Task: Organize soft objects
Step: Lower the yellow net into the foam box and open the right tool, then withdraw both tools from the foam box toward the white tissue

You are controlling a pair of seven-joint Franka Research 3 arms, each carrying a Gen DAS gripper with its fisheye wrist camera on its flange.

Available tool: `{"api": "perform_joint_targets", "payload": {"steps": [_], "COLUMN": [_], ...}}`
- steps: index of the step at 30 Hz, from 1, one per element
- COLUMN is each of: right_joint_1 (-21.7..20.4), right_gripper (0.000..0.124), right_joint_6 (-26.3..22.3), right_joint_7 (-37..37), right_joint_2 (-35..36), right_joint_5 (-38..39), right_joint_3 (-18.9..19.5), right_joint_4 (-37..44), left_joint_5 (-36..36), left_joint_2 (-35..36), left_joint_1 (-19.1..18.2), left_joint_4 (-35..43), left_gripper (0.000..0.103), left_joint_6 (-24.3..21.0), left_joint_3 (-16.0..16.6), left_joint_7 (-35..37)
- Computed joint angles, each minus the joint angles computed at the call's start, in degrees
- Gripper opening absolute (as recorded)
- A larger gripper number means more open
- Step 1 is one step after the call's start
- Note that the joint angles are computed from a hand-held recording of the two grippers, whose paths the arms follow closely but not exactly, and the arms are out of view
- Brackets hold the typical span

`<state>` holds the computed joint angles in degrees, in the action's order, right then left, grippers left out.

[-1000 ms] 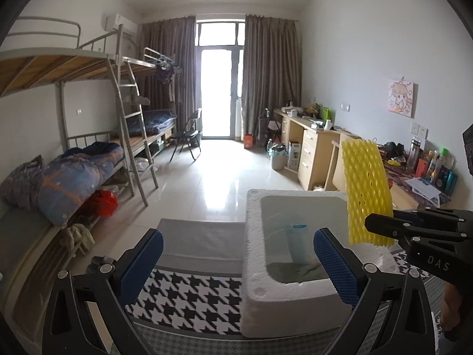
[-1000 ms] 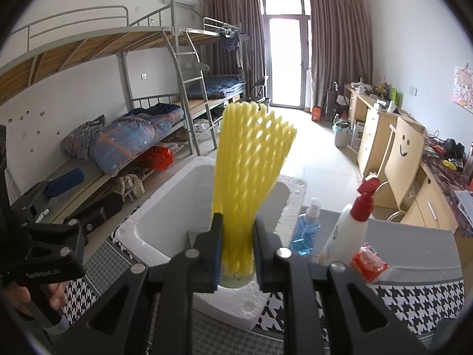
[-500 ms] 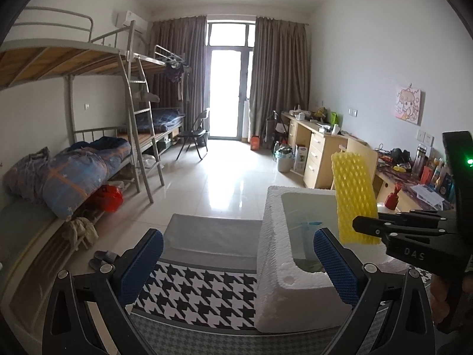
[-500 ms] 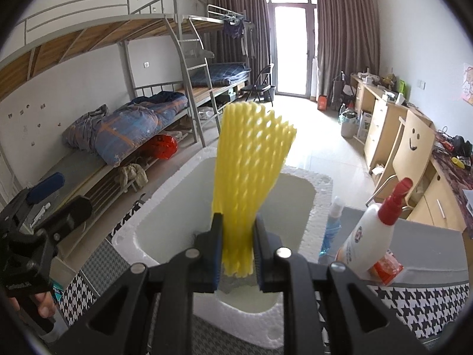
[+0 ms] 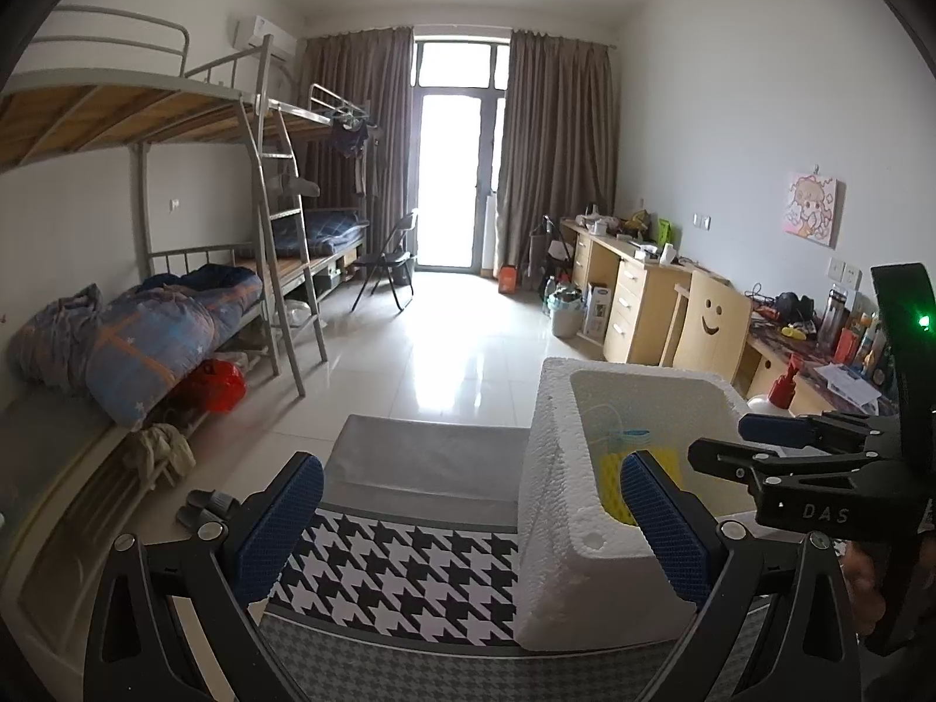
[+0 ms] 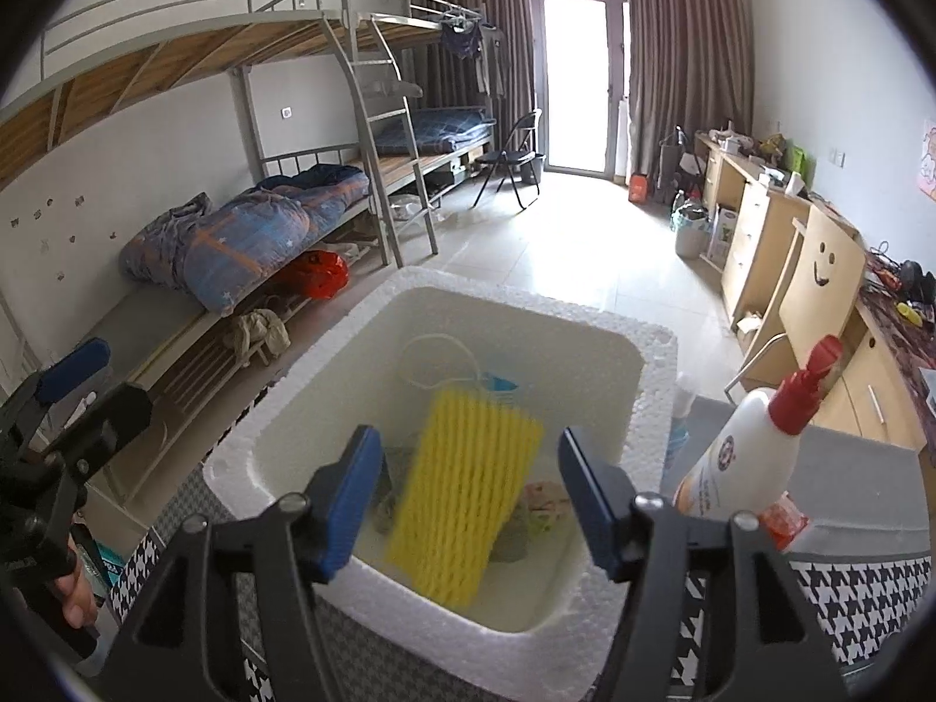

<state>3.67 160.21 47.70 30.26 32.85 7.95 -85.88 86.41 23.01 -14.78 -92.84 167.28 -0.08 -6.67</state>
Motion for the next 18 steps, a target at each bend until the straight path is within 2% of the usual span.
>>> {"api": "perform_joint_targets", "payload": {"steps": [8,12,18], "right_joint_1": [-1.37,-2.97,-4.03], "right_gripper": [0.068,0.091,0.092], "right_joint_6": [3.14,5.57,6.39], "right_joint_7": [-3.49,-7.01,-12.72], "right_joint_2": [-3.19,-5.20,-7.94], "right_joint_5": [3.56,8.04,13.50], "right_joint_3": [1.70,3.67,4.72], "right_joint_4": [-4.26,-7.13,-10.18], "left_joint_5": [1.34,2.66,3.94], "left_joint_2": [-1.10,-2.40,-3.84], "left_joint_1": [-0.19,-0.40,-0.51], "left_joint_4": [-0.84,-2.04,-3.34], "left_gripper": [0.102,0.102,0.102], "left_joint_6": [0.19,-0.96,-1.93], "left_joint_3": [-0.32,-1.06,-2.23], "left_joint_7": [-1.38,-2.21,-2.73]}}
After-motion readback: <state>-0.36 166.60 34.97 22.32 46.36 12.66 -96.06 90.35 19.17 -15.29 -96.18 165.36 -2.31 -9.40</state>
